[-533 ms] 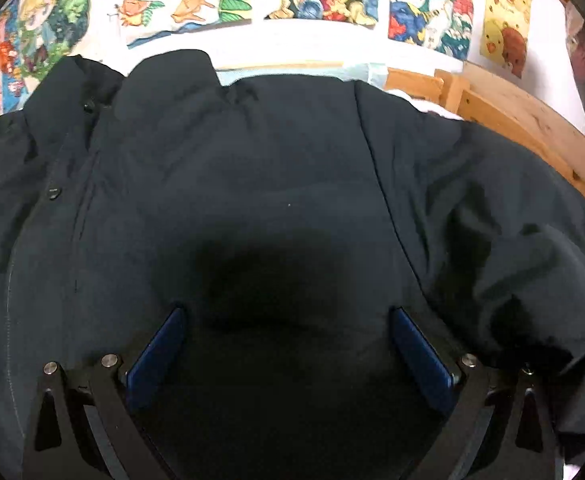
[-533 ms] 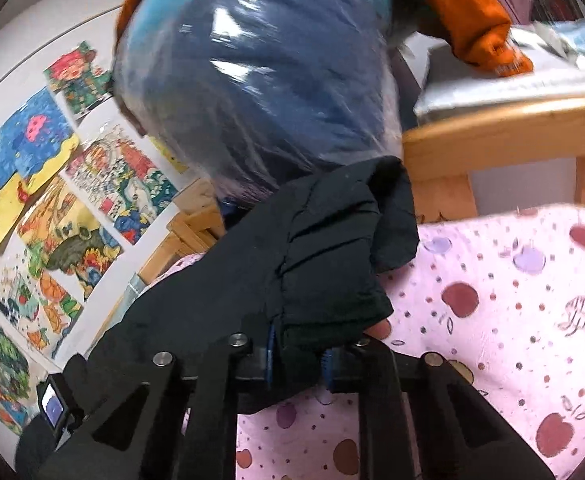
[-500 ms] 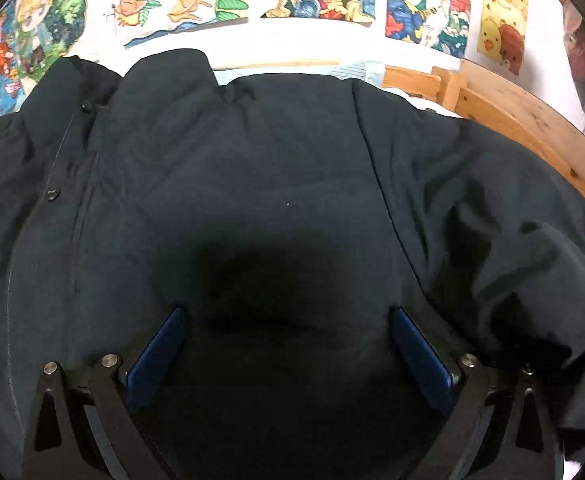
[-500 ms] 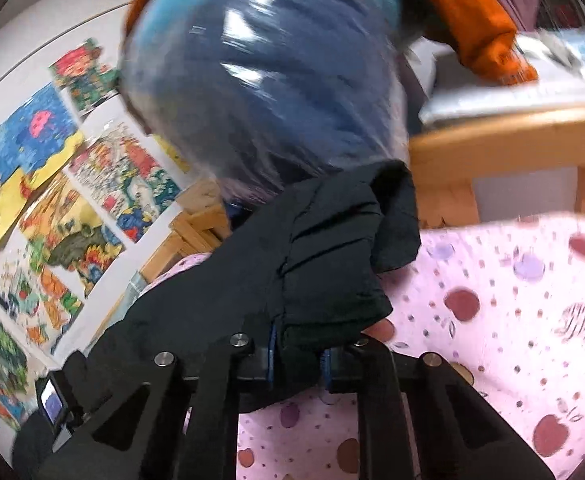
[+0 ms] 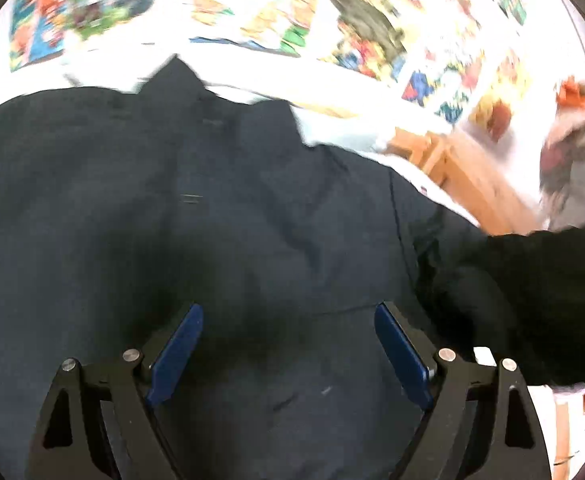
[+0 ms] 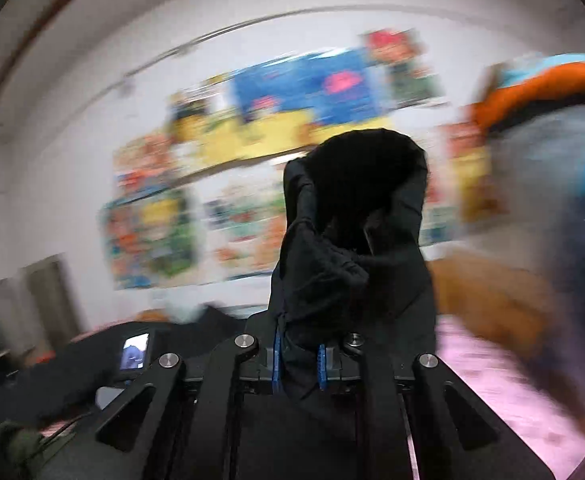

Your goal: Fold large clothes

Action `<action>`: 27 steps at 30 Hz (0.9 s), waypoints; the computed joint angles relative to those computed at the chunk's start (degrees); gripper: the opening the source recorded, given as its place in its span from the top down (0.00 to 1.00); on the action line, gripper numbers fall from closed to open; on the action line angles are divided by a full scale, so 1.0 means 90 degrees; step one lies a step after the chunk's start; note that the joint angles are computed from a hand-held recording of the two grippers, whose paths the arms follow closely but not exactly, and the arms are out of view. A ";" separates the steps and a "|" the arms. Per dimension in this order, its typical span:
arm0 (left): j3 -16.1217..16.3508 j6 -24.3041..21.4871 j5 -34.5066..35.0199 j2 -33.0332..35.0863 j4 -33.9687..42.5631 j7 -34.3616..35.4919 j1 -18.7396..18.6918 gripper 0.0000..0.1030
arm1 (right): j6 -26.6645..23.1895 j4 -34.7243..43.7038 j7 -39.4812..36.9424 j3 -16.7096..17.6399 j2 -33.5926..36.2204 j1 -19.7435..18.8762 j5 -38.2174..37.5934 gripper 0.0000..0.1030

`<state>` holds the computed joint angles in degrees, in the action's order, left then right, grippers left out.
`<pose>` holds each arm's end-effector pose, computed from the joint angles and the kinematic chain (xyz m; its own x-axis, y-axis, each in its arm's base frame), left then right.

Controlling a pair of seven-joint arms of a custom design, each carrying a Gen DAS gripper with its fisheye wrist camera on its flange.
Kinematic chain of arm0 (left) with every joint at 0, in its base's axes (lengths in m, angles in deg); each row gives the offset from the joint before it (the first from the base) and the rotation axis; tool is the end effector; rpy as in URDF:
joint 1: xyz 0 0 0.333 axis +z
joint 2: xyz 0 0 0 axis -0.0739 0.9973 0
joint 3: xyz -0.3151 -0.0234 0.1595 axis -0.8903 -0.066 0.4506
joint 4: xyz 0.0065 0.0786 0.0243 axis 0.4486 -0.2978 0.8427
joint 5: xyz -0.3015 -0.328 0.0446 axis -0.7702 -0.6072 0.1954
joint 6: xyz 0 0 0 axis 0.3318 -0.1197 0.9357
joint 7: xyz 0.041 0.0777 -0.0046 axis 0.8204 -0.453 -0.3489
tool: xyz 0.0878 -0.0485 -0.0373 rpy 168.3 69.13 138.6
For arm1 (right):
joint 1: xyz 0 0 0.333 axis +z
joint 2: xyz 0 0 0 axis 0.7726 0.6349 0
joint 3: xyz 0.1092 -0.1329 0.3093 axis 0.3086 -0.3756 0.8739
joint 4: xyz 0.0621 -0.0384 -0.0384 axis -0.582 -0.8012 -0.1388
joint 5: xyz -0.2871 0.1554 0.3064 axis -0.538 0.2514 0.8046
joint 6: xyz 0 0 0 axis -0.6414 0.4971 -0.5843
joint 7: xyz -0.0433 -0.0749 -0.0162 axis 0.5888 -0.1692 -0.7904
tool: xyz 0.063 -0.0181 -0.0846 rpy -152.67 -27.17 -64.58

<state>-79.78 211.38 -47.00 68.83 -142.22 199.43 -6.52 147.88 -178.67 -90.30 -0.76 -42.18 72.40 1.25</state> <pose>0.6759 -0.1236 0.5459 -0.3471 -0.8969 0.2741 -0.7773 0.1115 -0.6192 0.4520 0.3738 0.6530 -0.0847 -0.9536 -0.2890 -0.1594 0.2993 -0.9408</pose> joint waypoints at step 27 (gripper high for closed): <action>0.0201 -0.0849 -0.0405 -0.0031 -0.0544 0.0433 0.0301 0.16 | 0.1082 -0.1188 -0.2349 -0.0586 0.0435 0.0561 0.2350 0.18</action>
